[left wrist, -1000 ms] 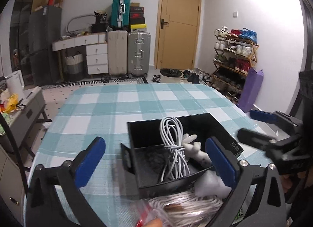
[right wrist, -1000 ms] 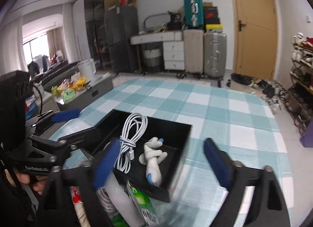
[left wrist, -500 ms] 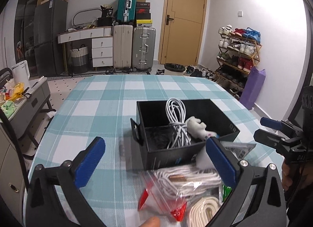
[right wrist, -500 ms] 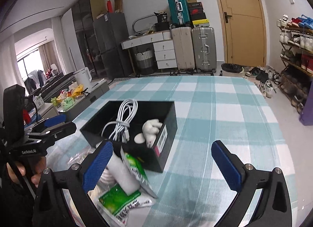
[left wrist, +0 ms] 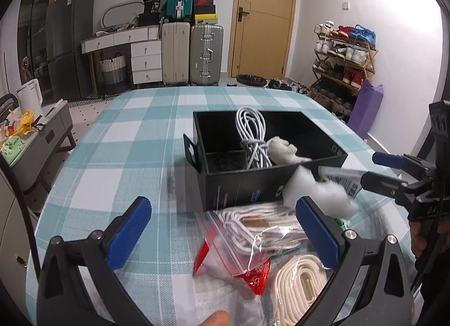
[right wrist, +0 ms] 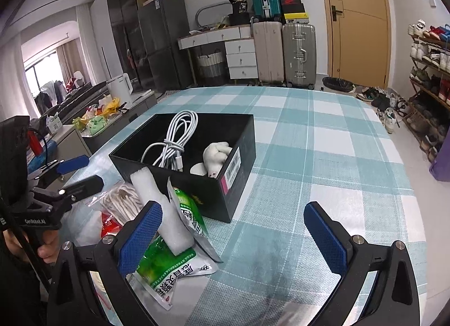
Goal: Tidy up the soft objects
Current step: 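Grasp the white foam sleeve with the left gripper while the right grasps the green packet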
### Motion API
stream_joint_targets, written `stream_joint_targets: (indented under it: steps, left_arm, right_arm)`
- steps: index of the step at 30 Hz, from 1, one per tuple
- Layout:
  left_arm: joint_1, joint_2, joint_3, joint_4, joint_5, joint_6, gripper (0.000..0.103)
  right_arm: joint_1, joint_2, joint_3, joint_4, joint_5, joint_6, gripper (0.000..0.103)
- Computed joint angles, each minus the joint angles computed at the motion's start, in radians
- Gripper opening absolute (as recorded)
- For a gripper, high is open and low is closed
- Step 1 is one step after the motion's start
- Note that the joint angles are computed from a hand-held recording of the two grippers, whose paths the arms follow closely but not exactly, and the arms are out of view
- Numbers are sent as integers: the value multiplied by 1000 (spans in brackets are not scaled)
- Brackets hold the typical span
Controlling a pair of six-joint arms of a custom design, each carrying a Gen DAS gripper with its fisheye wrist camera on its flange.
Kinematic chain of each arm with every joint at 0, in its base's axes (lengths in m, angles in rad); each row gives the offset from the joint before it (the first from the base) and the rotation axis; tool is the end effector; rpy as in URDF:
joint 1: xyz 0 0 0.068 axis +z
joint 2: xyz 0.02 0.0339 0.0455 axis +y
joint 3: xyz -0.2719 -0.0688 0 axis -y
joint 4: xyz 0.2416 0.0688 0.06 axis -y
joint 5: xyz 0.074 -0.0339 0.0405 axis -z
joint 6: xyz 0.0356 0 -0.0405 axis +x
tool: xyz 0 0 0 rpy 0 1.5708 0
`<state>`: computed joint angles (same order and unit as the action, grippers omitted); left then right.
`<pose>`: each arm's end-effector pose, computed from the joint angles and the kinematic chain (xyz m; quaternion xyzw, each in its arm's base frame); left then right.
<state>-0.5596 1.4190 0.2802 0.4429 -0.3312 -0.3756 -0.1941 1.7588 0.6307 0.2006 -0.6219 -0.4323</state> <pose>0.1902 -0.1055 0.1190 0.0125 0.8961 -0.0550 0.4403 0.2888 -0.0356 0.1056 -0.2034 0.8853 0.1834 0.3758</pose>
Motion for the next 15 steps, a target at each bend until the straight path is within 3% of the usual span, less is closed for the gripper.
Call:
stream_joint_targets:
  steps: [15]
  left_arm:
    - [11,62,-17,48,34,-20,103]
  right_arm:
    - [29,104,62,-3,114,31,102]
